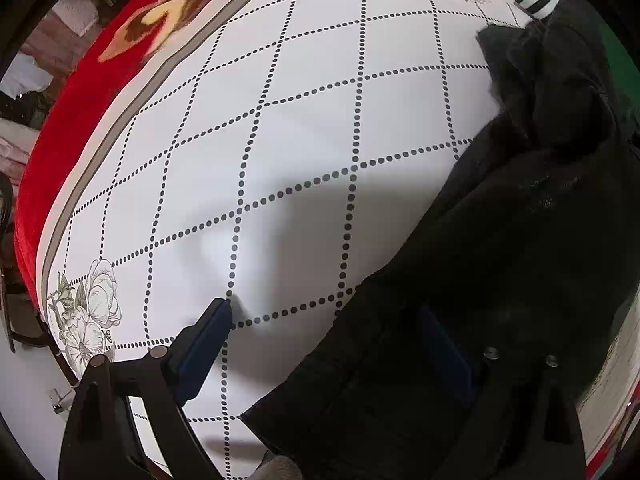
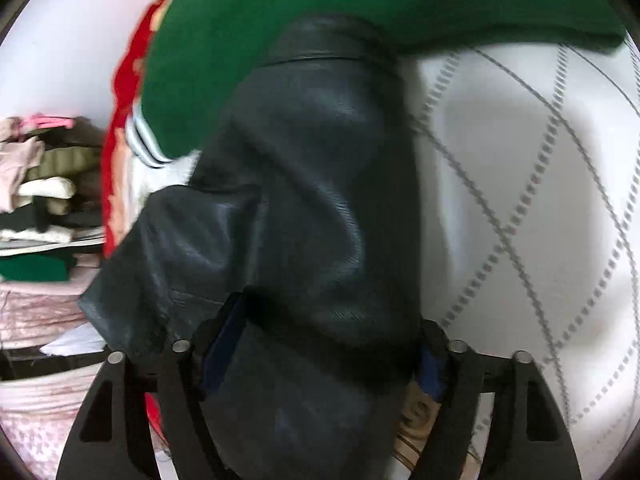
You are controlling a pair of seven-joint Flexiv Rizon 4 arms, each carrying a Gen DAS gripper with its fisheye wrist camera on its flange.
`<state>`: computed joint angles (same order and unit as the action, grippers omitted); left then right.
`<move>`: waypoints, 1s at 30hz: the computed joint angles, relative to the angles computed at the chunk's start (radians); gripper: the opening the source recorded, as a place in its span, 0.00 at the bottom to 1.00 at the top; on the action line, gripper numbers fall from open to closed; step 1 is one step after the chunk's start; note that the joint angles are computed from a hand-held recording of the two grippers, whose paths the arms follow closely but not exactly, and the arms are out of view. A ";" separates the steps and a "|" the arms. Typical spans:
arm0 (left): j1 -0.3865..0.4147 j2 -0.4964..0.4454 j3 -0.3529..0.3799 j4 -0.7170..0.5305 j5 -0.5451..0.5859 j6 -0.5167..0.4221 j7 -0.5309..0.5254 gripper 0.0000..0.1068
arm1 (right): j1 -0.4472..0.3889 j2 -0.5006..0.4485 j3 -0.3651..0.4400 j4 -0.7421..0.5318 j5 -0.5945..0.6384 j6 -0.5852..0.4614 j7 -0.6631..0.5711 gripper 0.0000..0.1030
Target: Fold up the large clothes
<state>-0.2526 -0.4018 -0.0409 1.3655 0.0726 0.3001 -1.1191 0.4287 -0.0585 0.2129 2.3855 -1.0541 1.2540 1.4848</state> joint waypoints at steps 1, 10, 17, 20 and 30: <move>-0.002 -0.001 0.000 -0.002 0.003 0.001 0.001 0.89 | 0.005 0.003 0.009 -0.003 0.028 -0.017 -0.022 0.42; -0.007 0.073 -0.007 0.040 0.018 -0.007 0.091 0.89 | 0.215 0.119 0.244 -0.087 0.236 -0.465 0.422 0.17; -0.010 0.244 -0.023 0.171 0.015 0.012 0.172 0.89 | 0.419 0.055 0.311 -0.200 0.574 -0.398 0.502 0.45; -0.025 0.284 -0.029 0.196 -0.065 -0.009 0.191 0.89 | 0.475 0.085 0.333 -0.308 0.719 -0.604 0.397 0.45; -0.133 0.106 -0.089 0.125 0.002 0.046 -0.023 0.93 | 0.285 0.117 0.172 -0.209 0.536 -0.409 -0.274 0.38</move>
